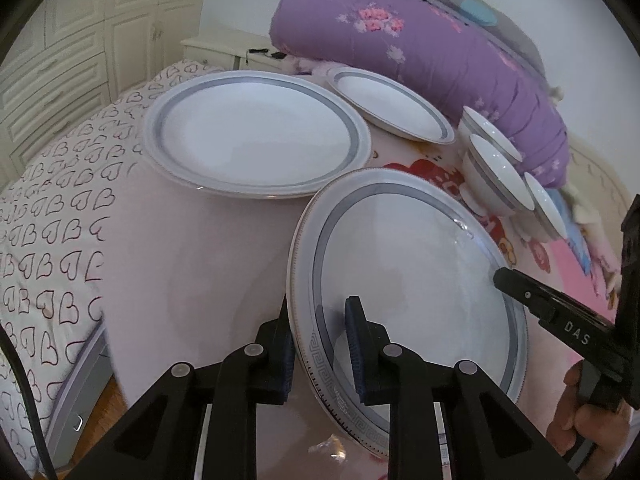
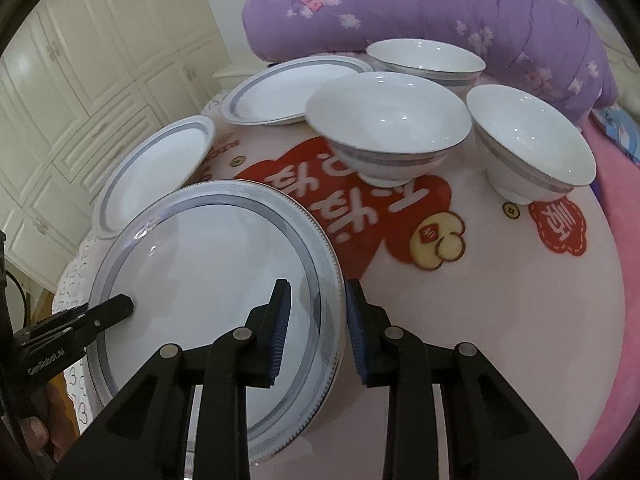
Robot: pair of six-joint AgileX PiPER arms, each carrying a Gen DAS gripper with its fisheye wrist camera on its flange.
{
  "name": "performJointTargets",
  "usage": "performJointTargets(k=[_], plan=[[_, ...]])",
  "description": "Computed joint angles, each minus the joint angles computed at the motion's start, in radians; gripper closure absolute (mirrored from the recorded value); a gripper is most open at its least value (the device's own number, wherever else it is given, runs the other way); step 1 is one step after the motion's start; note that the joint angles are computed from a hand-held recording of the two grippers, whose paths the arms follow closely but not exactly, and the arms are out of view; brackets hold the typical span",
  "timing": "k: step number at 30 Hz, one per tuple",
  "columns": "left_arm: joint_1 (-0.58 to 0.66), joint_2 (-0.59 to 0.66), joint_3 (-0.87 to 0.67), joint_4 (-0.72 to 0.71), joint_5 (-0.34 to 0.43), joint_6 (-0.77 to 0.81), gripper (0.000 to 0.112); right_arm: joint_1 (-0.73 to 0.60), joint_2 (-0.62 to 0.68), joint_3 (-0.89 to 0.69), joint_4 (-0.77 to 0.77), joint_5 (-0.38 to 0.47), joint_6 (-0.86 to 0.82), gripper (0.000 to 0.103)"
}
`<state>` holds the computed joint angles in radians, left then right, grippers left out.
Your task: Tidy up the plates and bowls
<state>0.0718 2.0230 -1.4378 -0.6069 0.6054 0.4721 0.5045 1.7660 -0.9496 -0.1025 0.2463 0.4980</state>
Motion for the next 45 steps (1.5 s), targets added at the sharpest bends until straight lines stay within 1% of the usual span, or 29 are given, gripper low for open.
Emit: performJointTargets(k=[6,13,14,16,19,22,24,26,27,28,30,32,33,34,35,36,37,39,41,42,45], plan=[[0.053,-0.106,0.143,-0.054,-0.015,0.089,0.093,0.060,-0.023,0.034,-0.028,-0.015,0.066,0.075],[0.127,-0.197,0.231,-0.074,0.017,0.160,0.093,0.107,-0.051,0.059,0.033,-0.016,0.043,0.075],[0.132,-0.210,0.248,-0.076,0.012,0.169,0.093,0.116,-0.059,0.066,0.037,-0.015,0.045,0.075],[0.145,-0.239,0.279,-0.065,0.009,0.176,0.093,0.140,-0.076,0.081,0.007,-0.013,0.087,0.075],[0.166,-0.251,0.300,-0.063,0.022,0.193,0.092,0.178,-0.090,0.089,-0.086,0.001,0.191,0.075],[0.184,-0.235,0.284,-0.075,0.053,0.203,0.091,0.190,-0.091,0.089,-0.134,0.003,0.237,0.075],[0.183,-0.241,0.284,-0.074,0.051,0.209,0.091,0.177,-0.090,0.090,-0.071,-0.003,0.173,0.075],[0.180,-0.242,0.283,-0.062,0.045,0.206,0.088,0.159,-0.090,0.093,0.022,-0.017,0.077,0.075],[0.177,-0.247,0.284,-0.048,0.041,0.198,0.088,0.158,-0.096,0.098,0.030,-0.023,0.069,0.075],[0.172,-0.240,0.274,-0.039,0.036,0.193,0.087,0.157,-0.101,0.098,-0.002,-0.024,0.100,0.075],[0.163,-0.248,0.274,-0.001,0.013,0.157,0.073,0.156,-0.111,0.098,-0.070,-0.024,0.169,0.074],[0.155,-0.254,0.279,0.009,-0.019,0.135,0.024,0.147,-0.117,0.096,-0.108,-0.029,0.209,0.059],[0.155,-0.268,0.293,0.007,-0.048,0.131,0.016,0.141,-0.123,0.099,-0.133,-0.035,0.233,0.031],[0.155,-0.290,0.315,-0.003,-0.091,0.135,0.011,0.138,-0.131,0.104,-0.197,-0.048,0.298,0.010],[0.154,-0.305,0.327,-0.009,-0.115,0.144,0.011,0.136,-0.137,0.106,-0.228,-0.051,0.329,0.006],[0.147,-0.316,0.337,0.002,-0.130,0.133,0.011,0.136,-0.143,0.106,-0.283,-0.056,0.378,0.002],[0.141,-0.327,0.343,0.025,-0.143,0.109,0.010,0.134,-0.145,0.102,-0.307,-0.055,0.397,0.000],[0.133,-0.336,0.342,0.069,-0.157,0.059,0.010,0.128,-0.144,0.089,-0.340,-0.053,0.429,0.000],[0.125,-0.346,0.346,0.088,-0.163,0.035,0.010,0.124,-0.144,0.079,-0.345,-0.056,0.431,0.000],[0.122,-0.350,0.345,0.096,-0.164,0.025,0.010,0.124,-0.144,0.066,-0.339,-0.044,0.422,0.000],[0.123,-0.368,0.342,0.081,-0.163,0.035,0.010,0.125,-0.143,0.043,-0.336,-0.029,0.409,0.000]])
